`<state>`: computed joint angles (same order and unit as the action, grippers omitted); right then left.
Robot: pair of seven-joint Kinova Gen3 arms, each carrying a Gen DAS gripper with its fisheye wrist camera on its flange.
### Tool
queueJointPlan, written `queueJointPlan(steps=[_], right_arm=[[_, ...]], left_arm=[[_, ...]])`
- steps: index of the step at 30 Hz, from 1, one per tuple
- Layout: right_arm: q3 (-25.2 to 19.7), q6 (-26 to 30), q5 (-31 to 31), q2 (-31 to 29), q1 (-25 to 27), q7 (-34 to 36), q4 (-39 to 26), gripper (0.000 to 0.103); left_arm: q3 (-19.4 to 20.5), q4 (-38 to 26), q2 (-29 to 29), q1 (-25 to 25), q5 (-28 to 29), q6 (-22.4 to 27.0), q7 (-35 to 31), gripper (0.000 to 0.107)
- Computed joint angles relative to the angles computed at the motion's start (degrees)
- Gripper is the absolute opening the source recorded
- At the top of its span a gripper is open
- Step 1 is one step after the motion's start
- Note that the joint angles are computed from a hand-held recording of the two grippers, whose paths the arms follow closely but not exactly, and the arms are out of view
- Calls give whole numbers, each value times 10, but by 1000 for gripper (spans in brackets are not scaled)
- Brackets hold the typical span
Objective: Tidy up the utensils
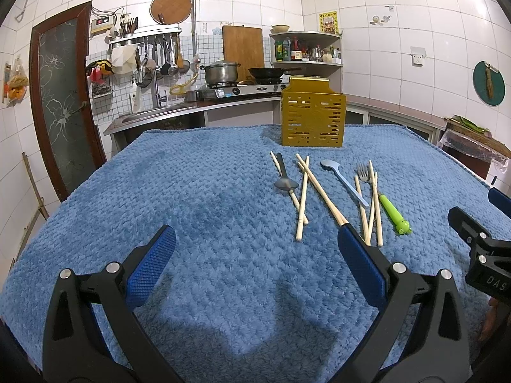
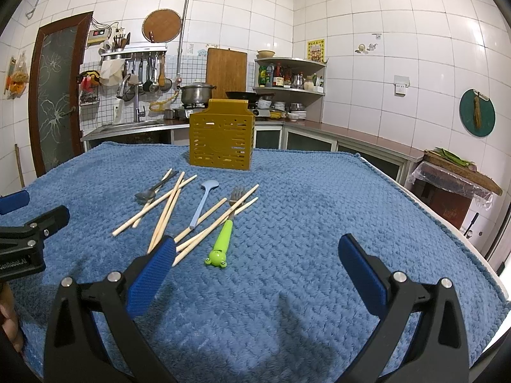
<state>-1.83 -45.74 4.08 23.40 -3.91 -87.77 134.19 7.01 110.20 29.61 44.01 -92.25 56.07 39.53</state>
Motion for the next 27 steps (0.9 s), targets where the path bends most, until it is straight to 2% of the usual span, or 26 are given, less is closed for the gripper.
queueJointPlan(steps=[5,8,9,13,15,18,20,21,23,26,27], right_arm=[[-9,41,40,-17,18,-24,-15,99],[-14,86,60,-30,23,-32,-35,99],[-16,104,53,-35,21,-26,-44,99],[23,128,-20,-39,-38,25,-64,99],[6,152,-15,-38,-23,26,-84,99],[-9,185,16,-33,-3,4,-117,99],[-17,228,28,-27,5,-12,-151,99],[-34,251,48,-16,24,-33,-176,99],[-52,298,75,-2,38,-61,-219,99],[-13,362,45,23,-3,-38,-282,99],[-9,382,35,33,-9,-33,-305,99]], left_arm=[[0,-5,-6,-8,3,-20,-17,98],[-1,-11,-15,-4,12,-7,-41,98],[-2,-12,-19,-5,13,-7,-46,98],[-4,-25,-32,-20,20,-19,-71,98],[-5,-30,-41,-36,24,-46,-89,98],[-10,-48,-50,-58,44,-79,-131,98],[-30,-69,-47,-59,66,-99,-161,98],[-35,-79,-48,-67,81,-122,-185,98],[-21,-98,-47,-104,105,-163,-231,98],[-4,-138,-29,-139,147,-177,-301,98],[-12,-152,-23,-136,165,-177,-325,98]])
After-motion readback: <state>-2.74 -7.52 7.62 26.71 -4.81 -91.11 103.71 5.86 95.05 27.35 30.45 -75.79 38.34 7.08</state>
